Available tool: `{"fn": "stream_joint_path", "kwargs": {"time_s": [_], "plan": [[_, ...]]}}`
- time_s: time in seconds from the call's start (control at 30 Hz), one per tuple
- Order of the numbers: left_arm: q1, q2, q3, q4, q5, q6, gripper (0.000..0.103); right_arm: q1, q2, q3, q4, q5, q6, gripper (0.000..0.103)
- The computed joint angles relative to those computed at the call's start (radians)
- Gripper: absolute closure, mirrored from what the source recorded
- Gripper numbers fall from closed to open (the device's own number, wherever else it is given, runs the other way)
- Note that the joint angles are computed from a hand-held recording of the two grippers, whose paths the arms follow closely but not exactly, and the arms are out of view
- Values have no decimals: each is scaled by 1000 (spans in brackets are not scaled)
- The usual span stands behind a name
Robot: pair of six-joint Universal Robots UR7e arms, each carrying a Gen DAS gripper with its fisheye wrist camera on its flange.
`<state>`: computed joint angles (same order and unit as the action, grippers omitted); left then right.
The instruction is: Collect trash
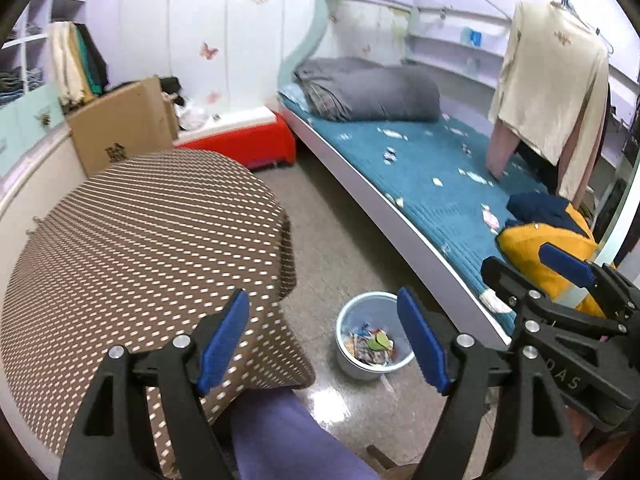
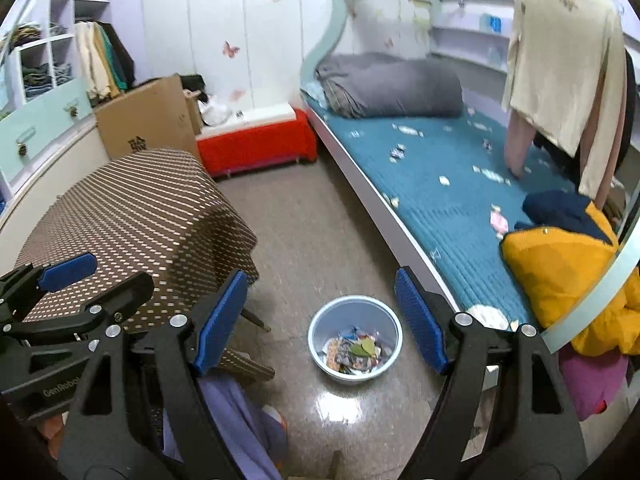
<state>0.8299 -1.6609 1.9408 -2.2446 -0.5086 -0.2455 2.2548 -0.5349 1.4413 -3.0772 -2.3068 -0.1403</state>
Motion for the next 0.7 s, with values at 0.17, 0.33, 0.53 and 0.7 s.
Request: {"fn": "stream_joint_path", "kwargs": {"time_s": [0.17,0.33,0.53,0.7], "plan": [[-82,-83,57,49,95,-85,26,35,-14,40,-94,11,-57,27],[-151,-156,91,152,173,-194,24,61,-29,75,-170,31,-103,27],[-229,-228,122,281,259,-323,20,86,-44,116,-253,42,-129,25],[-273,-261,128,415,310,-460,19,96,-57,150,-309,54,-162,22]]}}
